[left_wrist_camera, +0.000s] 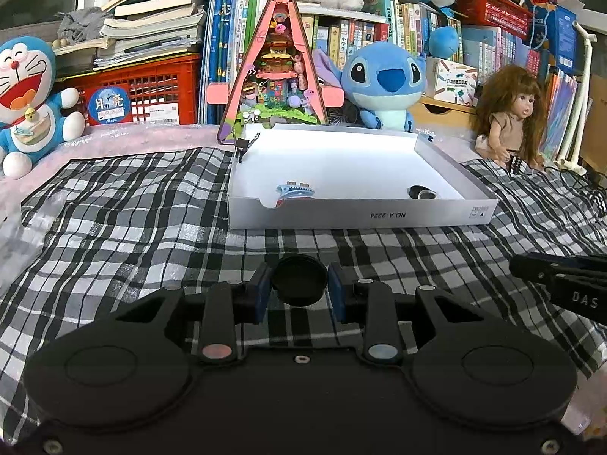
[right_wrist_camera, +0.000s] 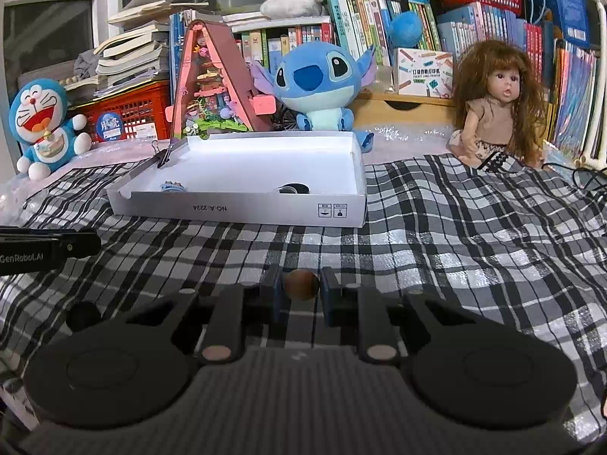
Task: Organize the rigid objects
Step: 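Carry the black lid in the left tool while the right tool carries the brown ball over the tray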
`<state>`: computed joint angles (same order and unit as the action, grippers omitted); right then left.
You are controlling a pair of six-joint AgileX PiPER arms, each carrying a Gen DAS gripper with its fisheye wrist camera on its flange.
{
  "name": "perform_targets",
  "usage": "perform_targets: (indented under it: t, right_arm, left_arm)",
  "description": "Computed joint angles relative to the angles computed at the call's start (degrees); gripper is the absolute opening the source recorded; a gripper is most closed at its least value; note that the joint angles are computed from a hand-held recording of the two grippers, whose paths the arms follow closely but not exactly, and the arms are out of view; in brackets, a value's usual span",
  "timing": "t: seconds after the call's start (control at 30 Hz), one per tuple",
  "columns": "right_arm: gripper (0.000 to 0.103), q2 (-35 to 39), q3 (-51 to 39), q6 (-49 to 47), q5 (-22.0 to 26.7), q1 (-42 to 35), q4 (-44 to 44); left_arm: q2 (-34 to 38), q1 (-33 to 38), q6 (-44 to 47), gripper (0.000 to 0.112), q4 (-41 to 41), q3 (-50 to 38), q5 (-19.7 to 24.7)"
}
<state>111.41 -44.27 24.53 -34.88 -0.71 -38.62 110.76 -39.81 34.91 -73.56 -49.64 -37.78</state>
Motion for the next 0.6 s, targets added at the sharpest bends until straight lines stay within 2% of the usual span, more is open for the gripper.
perform_targets:
  t: [0.43,0.6]
  right_arm:
    - [0.025,1.46,-9.2,15.62,9.44,1.3,-10.86]
    - [0.025,2.16,-12.16,21.54,11.52,1.75,-15.63]
  left_arm:
    - [0.81,2.75,5.93,0.03,-3.75,-5.08,3.8]
    - [0.99,3.74,8.33,0.03,-4.31,-6.98,4.64]
